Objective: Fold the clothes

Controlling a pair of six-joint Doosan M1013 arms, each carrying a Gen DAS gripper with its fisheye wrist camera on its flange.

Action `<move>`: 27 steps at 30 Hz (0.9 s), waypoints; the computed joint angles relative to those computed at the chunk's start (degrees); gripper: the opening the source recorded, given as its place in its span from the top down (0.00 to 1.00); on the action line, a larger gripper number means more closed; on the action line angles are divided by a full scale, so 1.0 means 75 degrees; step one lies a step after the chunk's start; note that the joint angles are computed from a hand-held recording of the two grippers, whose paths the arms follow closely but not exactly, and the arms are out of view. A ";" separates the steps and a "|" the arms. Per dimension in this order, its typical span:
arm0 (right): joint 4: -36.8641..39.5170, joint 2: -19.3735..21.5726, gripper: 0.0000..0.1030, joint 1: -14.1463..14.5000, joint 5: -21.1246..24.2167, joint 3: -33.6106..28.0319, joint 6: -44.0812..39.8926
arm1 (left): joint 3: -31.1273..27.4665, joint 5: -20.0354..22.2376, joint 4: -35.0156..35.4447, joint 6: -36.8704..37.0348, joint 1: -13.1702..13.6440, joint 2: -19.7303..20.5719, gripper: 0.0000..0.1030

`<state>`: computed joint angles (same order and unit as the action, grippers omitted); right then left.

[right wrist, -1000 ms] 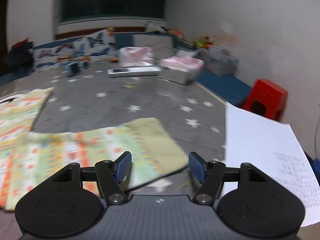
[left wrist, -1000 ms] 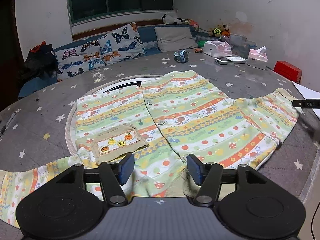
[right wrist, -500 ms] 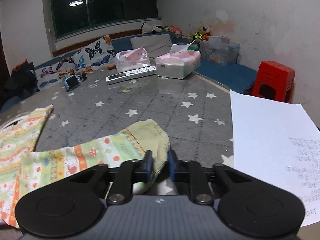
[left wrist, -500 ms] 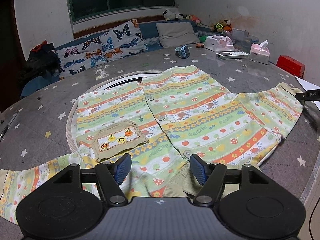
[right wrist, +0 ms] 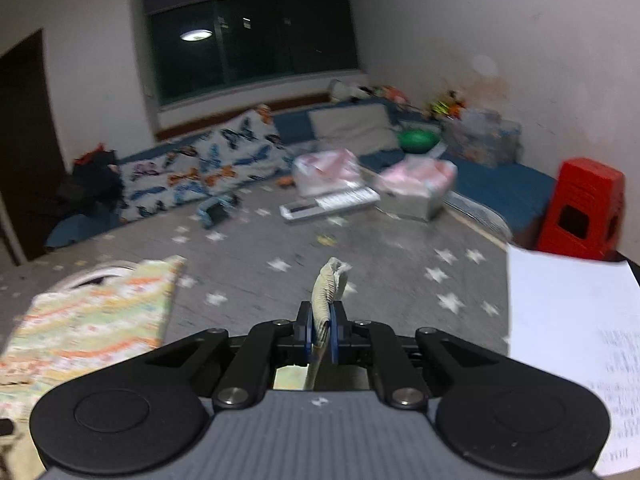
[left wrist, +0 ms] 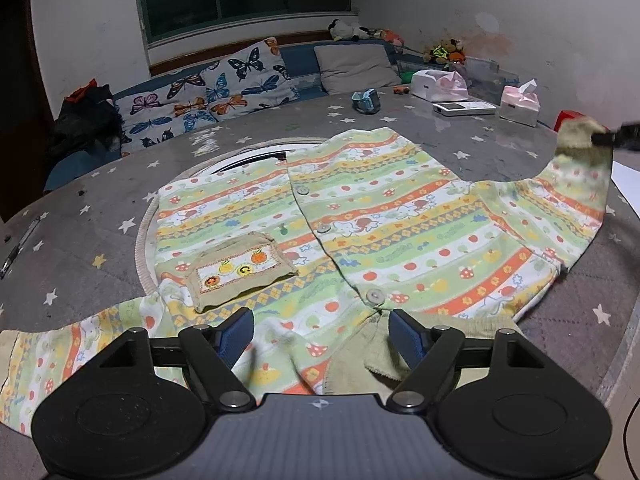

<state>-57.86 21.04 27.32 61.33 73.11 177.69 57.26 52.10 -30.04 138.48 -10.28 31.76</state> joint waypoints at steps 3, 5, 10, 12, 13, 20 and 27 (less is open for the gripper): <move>-0.0088 0.0049 0.93 0.0067 -0.0409 -0.0252 -0.0337 | 0.0033 -0.0050 -0.0015 -0.0076 0.0040 -0.0019 0.24; -0.0106 0.0114 0.93 0.0119 -0.0756 -0.0482 -0.0656 | 0.0079 -0.0133 -0.0030 -0.0104 0.0076 -0.0046 0.23; 0.0178 0.0430 0.93 0.0212 -0.1733 -0.1201 -0.1605 | 0.0179 -0.0321 -0.0075 -0.0206 0.0197 -0.0103 0.22; 0.0443 0.0631 0.93 0.0240 -0.2056 -0.1554 -0.2131 | 0.0206 -0.0382 -0.0111 -0.0278 0.0258 -0.0118 0.22; 0.0634 0.0734 0.93 0.0251 -0.2196 -0.1724 -0.2447 | 0.0216 -0.0413 -0.0112 -0.0330 0.0287 -0.0124 0.22; 0.2502 0.1563 0.93 0.0301 -0.2589 -0.2930 -0.4890 | 0.0304 -0.0574 0.0003 -0.0648 0.0433 -0.0164 0.22; 0.4599 0.2292 0.91 0.0342 -0.2315 -0.3839 -0.7001 | 0.0324 -0.0620 0.0037 -0.0878 0.0527 -0.0174 0.22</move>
<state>-23.37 38.23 29.89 43.97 44.32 125.18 59.69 47.45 -29.76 131.89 -6.33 30.46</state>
